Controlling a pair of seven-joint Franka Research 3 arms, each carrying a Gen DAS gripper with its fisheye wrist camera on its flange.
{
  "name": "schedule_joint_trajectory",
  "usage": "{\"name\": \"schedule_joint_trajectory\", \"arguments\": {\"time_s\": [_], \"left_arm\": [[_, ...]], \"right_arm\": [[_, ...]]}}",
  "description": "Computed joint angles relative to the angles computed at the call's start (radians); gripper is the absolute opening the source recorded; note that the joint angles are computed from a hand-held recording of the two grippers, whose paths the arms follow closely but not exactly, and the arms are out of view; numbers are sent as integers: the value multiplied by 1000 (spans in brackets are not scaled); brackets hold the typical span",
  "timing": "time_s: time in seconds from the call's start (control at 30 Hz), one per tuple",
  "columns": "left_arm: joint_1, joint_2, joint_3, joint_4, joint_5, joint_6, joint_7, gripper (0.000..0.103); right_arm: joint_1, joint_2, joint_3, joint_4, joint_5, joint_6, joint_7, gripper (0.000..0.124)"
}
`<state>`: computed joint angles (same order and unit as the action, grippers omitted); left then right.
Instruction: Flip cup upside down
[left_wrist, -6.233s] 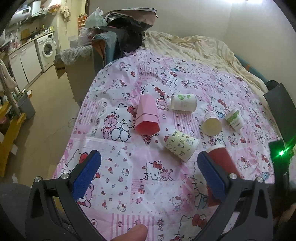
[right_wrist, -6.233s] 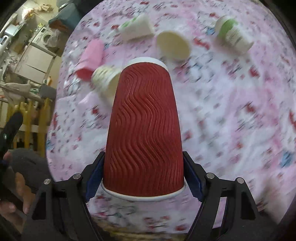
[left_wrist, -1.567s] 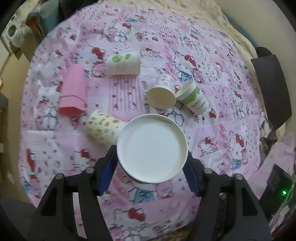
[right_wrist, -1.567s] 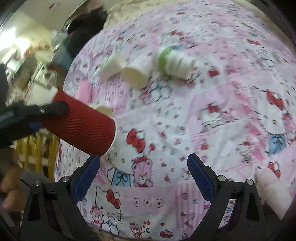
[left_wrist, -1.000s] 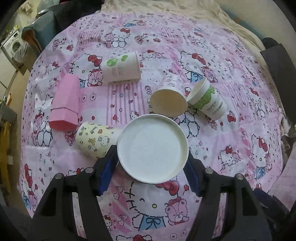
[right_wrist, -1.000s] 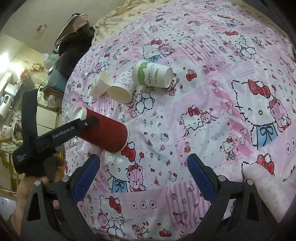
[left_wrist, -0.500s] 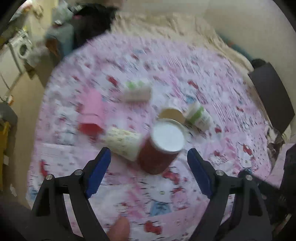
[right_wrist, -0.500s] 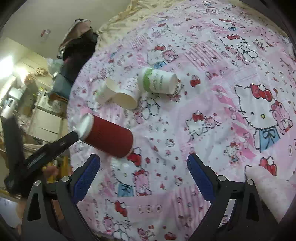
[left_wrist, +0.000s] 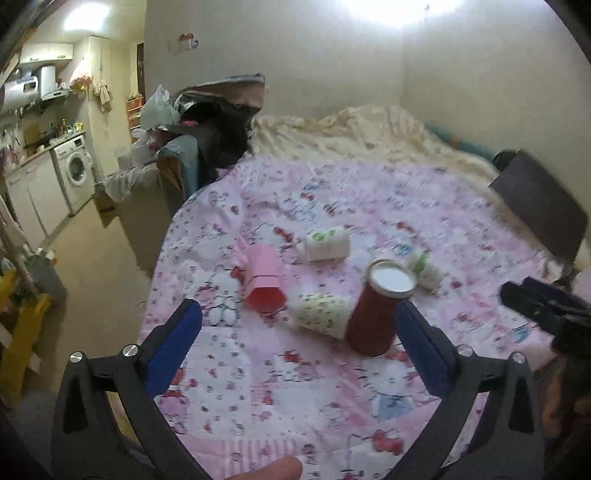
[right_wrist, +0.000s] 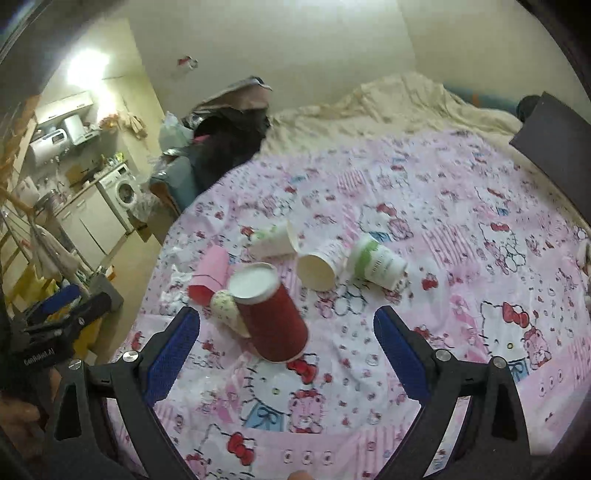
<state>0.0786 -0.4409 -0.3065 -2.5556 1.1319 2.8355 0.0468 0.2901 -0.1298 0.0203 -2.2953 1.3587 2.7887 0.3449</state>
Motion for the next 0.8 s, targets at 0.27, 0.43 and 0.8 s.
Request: {"name": "schedule_joint_trajectory", "arguments": {"time_s": [0.27, 0.43, 0.8], "left_arm": [[-10, 9, -16, -7, 49, -31, -65, 103], [-25, 32, -8, 5, 72, -57, -89, 103], [-58, 34, 13, 6, 88, -69, -103, 103]], "right_arm": [[48, -13, 37, -49, 80, 163, -79, 103], [69, 21, 50, -21, 154, 244, -164, 103], [67, 24, 57, -13, 199, 266, -214, 103]]}}
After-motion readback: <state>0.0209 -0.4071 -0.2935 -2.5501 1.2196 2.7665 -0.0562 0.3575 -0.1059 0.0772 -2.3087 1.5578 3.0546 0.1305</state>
